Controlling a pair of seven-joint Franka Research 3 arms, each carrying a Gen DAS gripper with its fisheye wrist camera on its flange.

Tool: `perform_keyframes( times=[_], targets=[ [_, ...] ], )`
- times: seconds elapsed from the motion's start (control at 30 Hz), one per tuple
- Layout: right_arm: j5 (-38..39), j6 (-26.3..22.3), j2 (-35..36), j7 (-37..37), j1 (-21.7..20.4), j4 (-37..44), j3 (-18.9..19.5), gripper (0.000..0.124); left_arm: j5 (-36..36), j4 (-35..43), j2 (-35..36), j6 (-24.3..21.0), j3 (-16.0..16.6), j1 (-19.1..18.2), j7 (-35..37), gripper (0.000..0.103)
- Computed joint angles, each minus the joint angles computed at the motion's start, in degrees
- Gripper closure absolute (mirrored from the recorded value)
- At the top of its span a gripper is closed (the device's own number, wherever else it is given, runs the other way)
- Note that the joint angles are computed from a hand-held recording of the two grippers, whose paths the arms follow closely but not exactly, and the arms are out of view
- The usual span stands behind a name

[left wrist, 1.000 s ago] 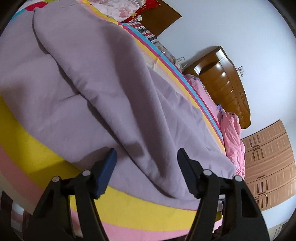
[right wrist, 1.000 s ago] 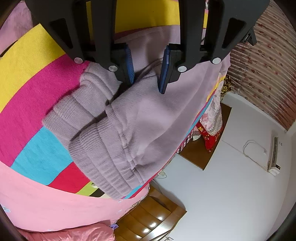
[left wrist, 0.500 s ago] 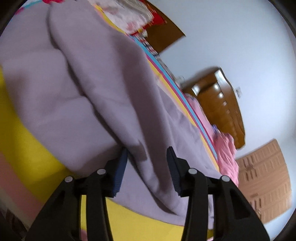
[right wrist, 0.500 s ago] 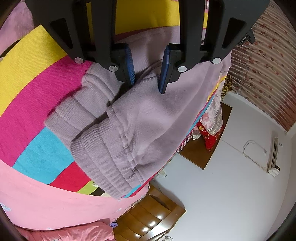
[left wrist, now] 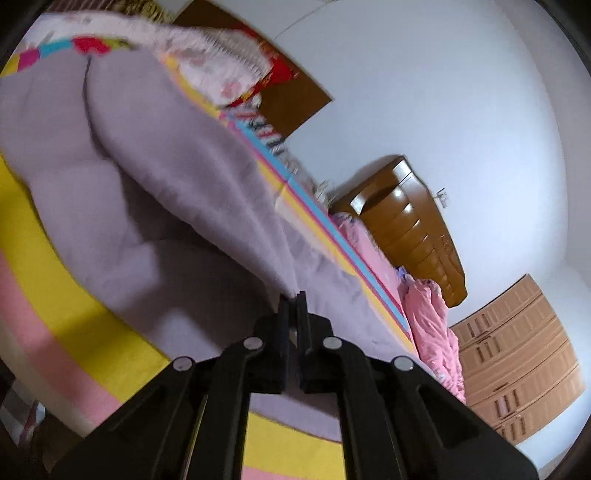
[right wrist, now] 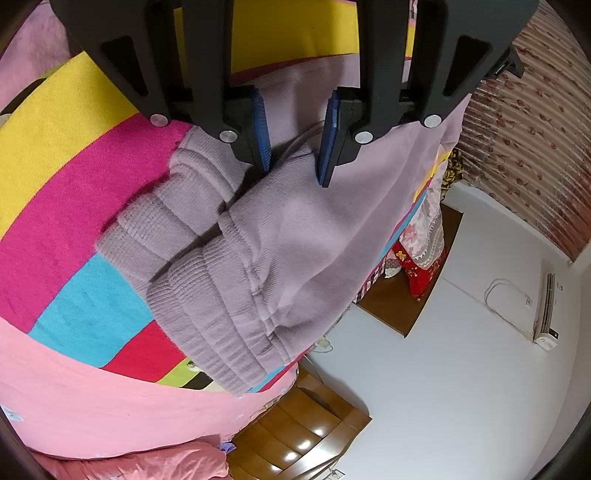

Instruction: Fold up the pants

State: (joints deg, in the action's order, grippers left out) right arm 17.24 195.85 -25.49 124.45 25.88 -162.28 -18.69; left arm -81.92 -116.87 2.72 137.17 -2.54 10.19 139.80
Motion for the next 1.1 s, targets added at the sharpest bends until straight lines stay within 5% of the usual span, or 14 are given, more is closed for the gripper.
perform_keyframes(
  times=[0.07, 0.13, 0.2, 0.33, 0.4, 0.43, 0.47, 0.6, 0.8, 1.1],
  targets=[
    [0.4, -0.2, 0.0, 0.1, -0.6, 0.1, 0.8, 0.100, 2.9, 1.2, 2.1, -0.5, 0.0, 0.1, -3.6, 0.098],
    [0.4, -0.4, -0.1, 0.1, -0.6, 0.1, 0.7, 0.100, 5.9, 2.4, 4.5, -1.2, -0.4, 0.4, -7.0, 0.080],
    [0.4, -0.3, -0.1, 0.1, -0.2, 0.1, 0.3, 0.100, 5.2, 2.4, 4.7, -0.5, -1.4, 0.7, -5.6, 0.078],
    [0.9, -0.6, 0.1, -0.1, -1.0, 0.3, 1.4, 0.099, 4.5, 2.6, 4.1, -1.1, -2.4, 0.6, -2.2, 0.049],
    [1.1, -0.4, 0.2, -0.1, -1.2, 0.3, 1.9, 0.099, 6.0, 3.4, 4.8, -1.0, -2.5, 0.2, -3.2, 0.063],
    [1.2, -0.5, 0.2, -0.1, -1.2, 0.3, 1.9, 0.099, 6.6, 3.7, 5.3, -1.4, -2.6, 0.3, -3.4, 0.089],
    [1.2, -0.6, 0.1, 0.0, -1.1, 0.3, 1.8, 0.099, 8.0, 4.2, 5.7, -1.0, -2.7, 0.1, -4.4, 0.099],
    [2.3, -3.7, 0.0, -2.3, -6.5, 1.3, 7.5, 0.106, 6.0, 4.6, 4.2, -2.2, -2.8, 1.3, -1.3, 0.099],
    [4.0, -5.2, -5.9, -8.8, -21.7, 3.0, 24.8, 0.111, 1.9, 5.2, -0.9, -7.3, -0.1, 2.3, 2.5, 0.099],
    [9.0, -7.0, -6.3, -8.3, -12.1, -2.9, 18.4, 0.112, 15.4, 1.4, 2.7, -4.4, 0.7, 1.6, -4.2, 0.098]
  ],
)
